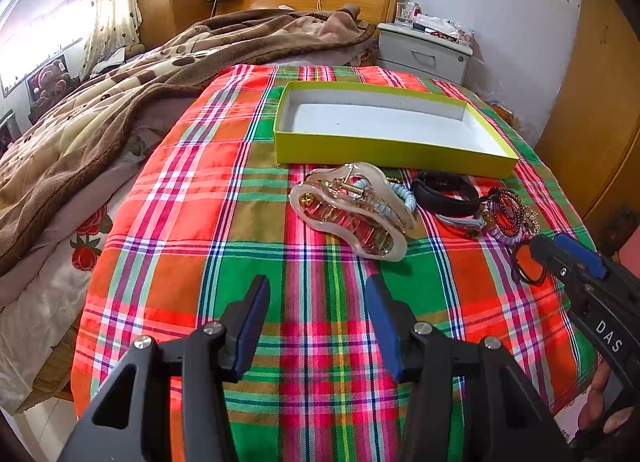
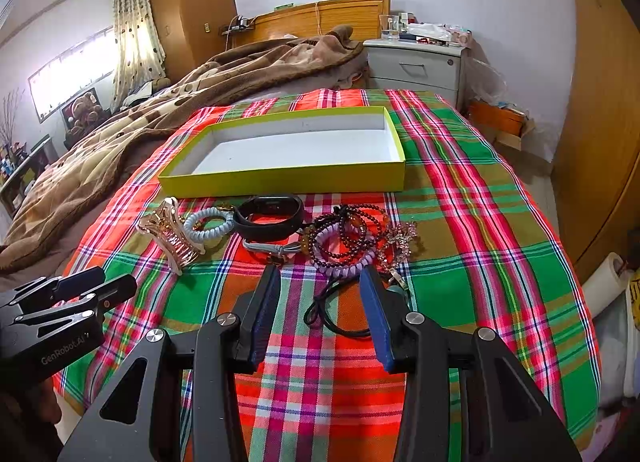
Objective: Organize jewelry
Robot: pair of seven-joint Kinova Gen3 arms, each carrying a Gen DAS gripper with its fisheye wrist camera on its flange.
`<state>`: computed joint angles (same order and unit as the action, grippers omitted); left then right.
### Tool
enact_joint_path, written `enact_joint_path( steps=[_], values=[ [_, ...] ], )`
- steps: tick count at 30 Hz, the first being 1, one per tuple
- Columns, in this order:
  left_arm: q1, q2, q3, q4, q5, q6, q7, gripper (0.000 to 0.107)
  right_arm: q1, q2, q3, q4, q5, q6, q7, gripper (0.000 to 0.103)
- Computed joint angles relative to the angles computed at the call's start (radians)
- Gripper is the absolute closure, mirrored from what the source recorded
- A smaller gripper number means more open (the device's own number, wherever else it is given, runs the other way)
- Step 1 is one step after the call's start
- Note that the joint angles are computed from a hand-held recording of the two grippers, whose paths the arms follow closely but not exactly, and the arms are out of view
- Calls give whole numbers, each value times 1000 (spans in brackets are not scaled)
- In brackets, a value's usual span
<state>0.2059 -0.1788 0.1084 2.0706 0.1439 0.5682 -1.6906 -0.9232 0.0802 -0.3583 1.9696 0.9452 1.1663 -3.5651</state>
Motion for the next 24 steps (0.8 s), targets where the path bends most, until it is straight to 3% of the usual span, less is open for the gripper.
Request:
enact_joint_path(
  steps=[4, 10, 16, 20, 24],
  values=[
    [5, 4, -9, -2, 15, 1, -16, 56, 5, -7, 2, 4, -2, -4, 1, 61],
    [14, 24, -52, -22, 114, 29, -115, 56, 17, -16, 2, 15, -1, -8, -4, 61],
    [3, 60, -100, -57, 294, 86, -279, 56, 37, -38, -1, 48, 8, -21, -19, 61],
    [-23, 86, -96, -85, 403, 127, -366, 56, 61, -57, -4, 75, 2, -34, -23, 61],
    [-42, 131, -66, -121, 443, 147, -372, 56, 83, -73, -8, 91, -10, -33, -32, 61]
  ],
)
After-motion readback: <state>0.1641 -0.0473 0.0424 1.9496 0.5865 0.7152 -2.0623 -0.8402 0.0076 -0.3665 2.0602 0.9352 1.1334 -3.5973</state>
